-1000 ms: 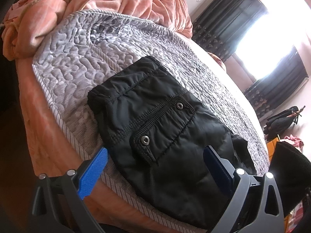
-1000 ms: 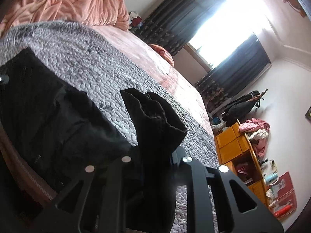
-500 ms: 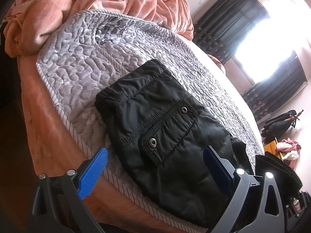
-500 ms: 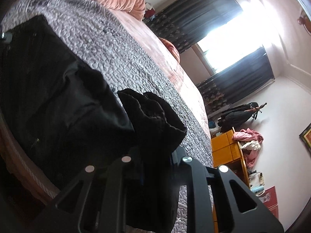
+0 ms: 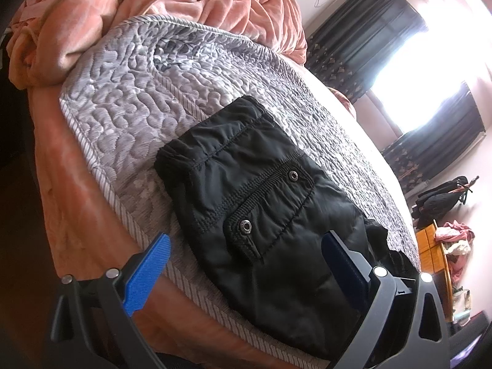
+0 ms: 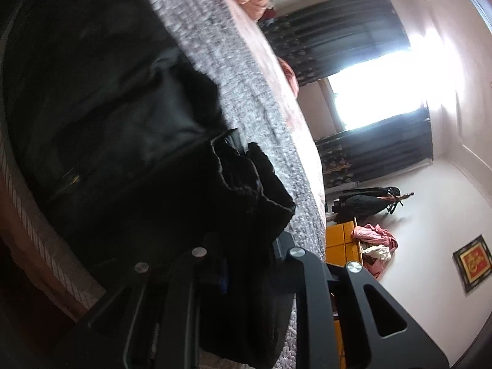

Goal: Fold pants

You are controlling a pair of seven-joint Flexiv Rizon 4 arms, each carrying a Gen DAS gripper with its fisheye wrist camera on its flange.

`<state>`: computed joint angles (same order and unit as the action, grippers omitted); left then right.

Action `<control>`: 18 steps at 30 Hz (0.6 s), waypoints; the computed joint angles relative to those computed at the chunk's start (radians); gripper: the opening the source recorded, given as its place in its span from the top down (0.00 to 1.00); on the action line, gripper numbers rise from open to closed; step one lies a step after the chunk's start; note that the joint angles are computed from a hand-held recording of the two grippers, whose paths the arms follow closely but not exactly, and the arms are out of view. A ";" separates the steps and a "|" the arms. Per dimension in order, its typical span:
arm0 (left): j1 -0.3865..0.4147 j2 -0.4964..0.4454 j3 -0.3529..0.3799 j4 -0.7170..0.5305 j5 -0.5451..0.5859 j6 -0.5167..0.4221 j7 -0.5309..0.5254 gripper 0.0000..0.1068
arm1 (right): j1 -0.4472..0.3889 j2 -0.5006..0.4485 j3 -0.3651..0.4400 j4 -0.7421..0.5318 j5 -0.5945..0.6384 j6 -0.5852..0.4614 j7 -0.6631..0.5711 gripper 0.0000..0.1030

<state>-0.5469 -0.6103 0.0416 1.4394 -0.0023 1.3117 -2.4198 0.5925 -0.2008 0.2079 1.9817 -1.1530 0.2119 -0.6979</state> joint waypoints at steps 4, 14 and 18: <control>-0.001 0.002 0.002 0.001 0.003 -0.003 -0.002 0.07 | 0.005 -0.034 0.003 0.005 0.032 0.023 -0.014 0.81; 0.006 0.007 -0.007 0.009 0.001 -0.006 0.006 0.07 | -0.072 0.094 0.031 0.049 0.313 0.321 -0.068 0.34; 0.006 0.002 -0.010 0.004 -0.002 -0.002 0.009 0.07 | -0.144 0.174 0.023 0.005 0.637 0.503 -0.039 0.34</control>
